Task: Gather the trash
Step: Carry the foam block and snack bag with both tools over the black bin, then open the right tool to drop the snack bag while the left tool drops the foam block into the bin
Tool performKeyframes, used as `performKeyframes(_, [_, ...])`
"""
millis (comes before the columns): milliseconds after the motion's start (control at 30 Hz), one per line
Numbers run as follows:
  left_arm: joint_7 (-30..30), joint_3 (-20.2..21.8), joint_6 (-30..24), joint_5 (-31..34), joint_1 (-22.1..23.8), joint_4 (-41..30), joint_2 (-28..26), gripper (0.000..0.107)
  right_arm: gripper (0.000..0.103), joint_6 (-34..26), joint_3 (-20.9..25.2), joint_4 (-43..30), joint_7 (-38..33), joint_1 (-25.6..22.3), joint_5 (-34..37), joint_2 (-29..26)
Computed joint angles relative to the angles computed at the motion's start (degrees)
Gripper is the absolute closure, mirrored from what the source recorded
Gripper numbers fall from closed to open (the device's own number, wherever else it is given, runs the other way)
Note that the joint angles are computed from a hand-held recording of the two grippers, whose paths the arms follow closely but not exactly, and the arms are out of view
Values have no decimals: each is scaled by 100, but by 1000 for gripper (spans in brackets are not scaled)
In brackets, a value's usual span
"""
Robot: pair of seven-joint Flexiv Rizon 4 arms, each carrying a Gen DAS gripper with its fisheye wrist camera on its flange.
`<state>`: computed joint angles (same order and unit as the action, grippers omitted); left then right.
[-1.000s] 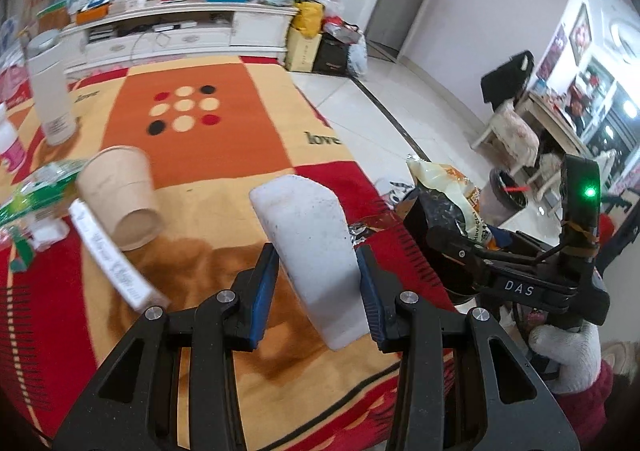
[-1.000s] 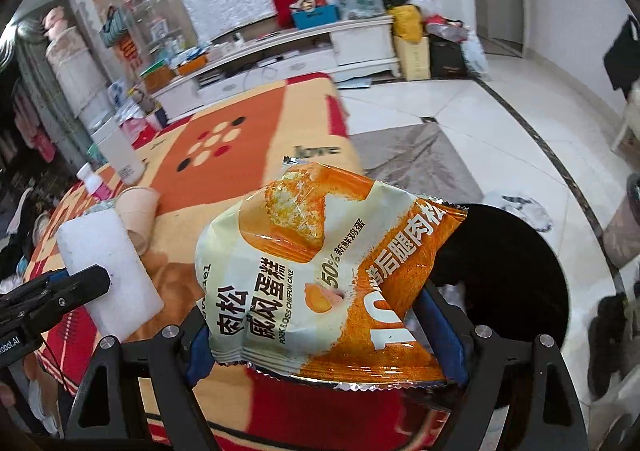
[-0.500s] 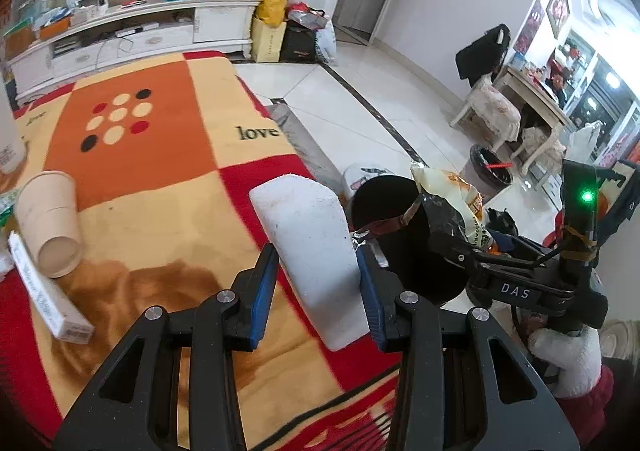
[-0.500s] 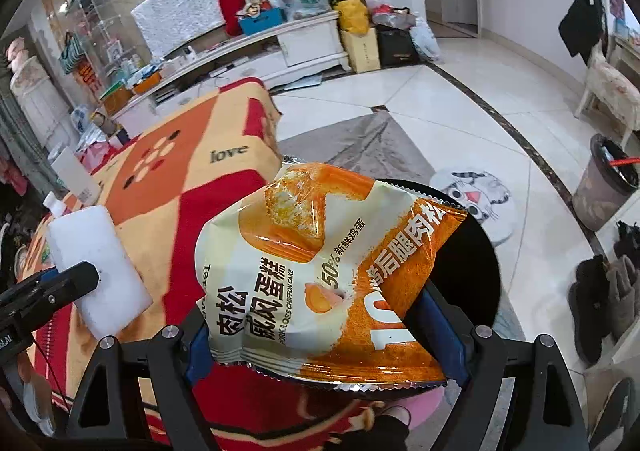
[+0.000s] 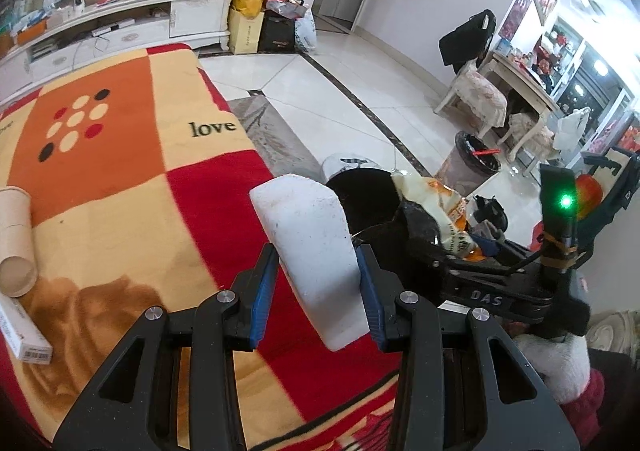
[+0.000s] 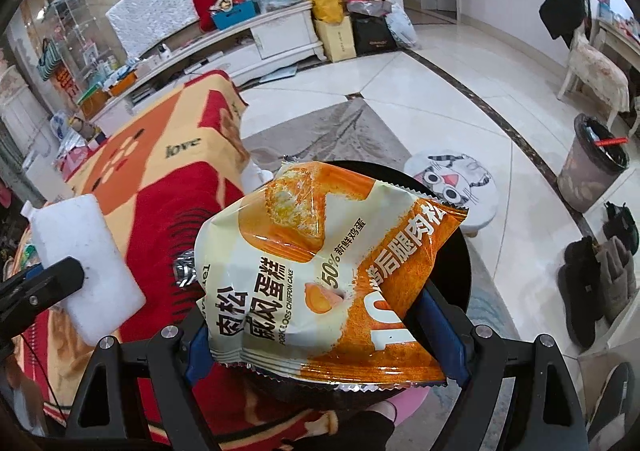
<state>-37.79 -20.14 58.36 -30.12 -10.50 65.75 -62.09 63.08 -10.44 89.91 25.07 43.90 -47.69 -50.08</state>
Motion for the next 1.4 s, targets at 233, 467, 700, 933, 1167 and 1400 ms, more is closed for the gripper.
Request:
performKeyframes(233, [-145, 102, -296, 82, -138, -335, -180, 69, 17, -94, 66, -63, -82, -62, 131, -101])
performKeyframes(467, [-251, 131, -460, 102, -201, -548, -308, 69, 15, -95, 112, -119, -182, -133, 341, -167])
performKeyframes(700, [-391, 170, -666, 107, -271, -793, -446, 69, 9, 148, -69, 86, 41, -47, 306, -113])
performKeyframes(933, [-491, 176, -873, 104, -353, -1092, -607, 69, 9, 207, -170, 249, 225, 2, 191, -9])
performKeyframes(1167, [-476, 144, -1050, 54, -386, -1278, -717, 68, 9, 74, -165, 397, 424, 4, -1, 142])
performKeyframes(1400, [-577, 122, -1462, -49, -335, -1436, -781, 46, 9, -220, -39, 515, 573, -57, -162, 300])
